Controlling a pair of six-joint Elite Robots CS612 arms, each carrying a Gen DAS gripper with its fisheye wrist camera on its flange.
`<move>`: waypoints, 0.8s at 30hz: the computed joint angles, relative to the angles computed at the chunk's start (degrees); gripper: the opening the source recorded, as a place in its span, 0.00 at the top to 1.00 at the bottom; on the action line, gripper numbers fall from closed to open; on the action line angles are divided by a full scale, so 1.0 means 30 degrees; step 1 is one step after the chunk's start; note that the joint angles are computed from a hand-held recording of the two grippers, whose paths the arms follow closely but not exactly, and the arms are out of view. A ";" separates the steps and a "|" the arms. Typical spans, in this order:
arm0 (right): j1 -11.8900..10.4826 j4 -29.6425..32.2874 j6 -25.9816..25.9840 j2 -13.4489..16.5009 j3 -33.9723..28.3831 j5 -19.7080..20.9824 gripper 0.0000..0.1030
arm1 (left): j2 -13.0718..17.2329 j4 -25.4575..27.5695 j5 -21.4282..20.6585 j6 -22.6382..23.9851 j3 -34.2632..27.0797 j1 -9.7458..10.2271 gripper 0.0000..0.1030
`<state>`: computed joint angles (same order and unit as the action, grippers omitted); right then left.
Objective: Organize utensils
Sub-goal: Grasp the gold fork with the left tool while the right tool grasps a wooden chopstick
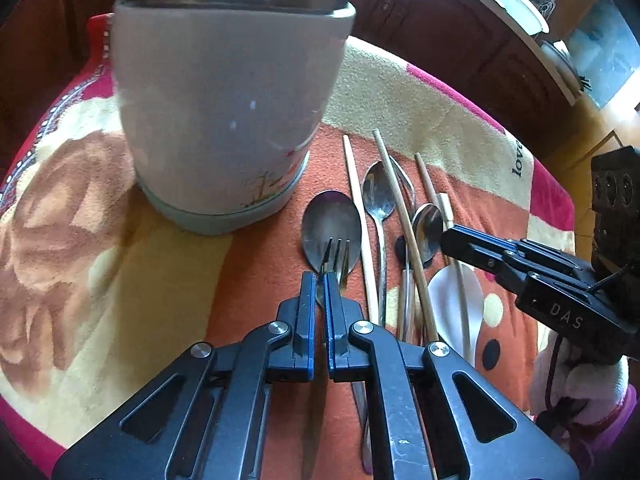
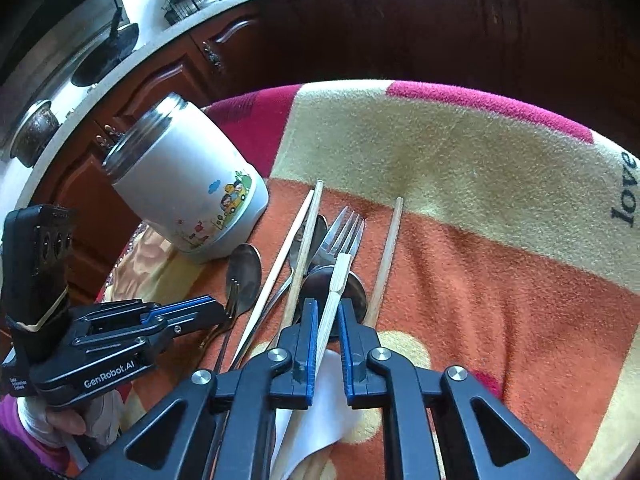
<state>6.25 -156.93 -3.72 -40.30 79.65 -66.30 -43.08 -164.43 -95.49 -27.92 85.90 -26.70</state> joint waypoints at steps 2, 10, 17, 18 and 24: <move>-0.0019 -0.0099 0.0108 -0.0020 0.0039 -0.0008 0.91 | -0.0044 -0.0109 0.0097 -0.0111 0.0013 -0.0009 0.97; -0.0069 0.0129 0.0341 -0.0026 -0.0011 0.0135 0.88 | 0.0224 0.0888 0.0397 0.0560 -0.0701 -0.0165 0.83; -0.0187 0.0612 0.0585 0.0265 -0.0430 0.0742 0.88 | 0.0428 0.1248 0.0819 0.1271 -0.1044 -0.0375 0.83; -0.0199 0.0711 0.0558 0.0310 -0.0495 0.0898 0.88 | 0.0437 0.1282 0.0804 0.1250 -0.1058 -0.0369 0.85; -0.0106 -0.0559 -0.0220 0.0019 0.0171 0.1073 0.92 | 0.0016 0.0794 0.0601 0.1241 -0.0304 -0.0258 0.86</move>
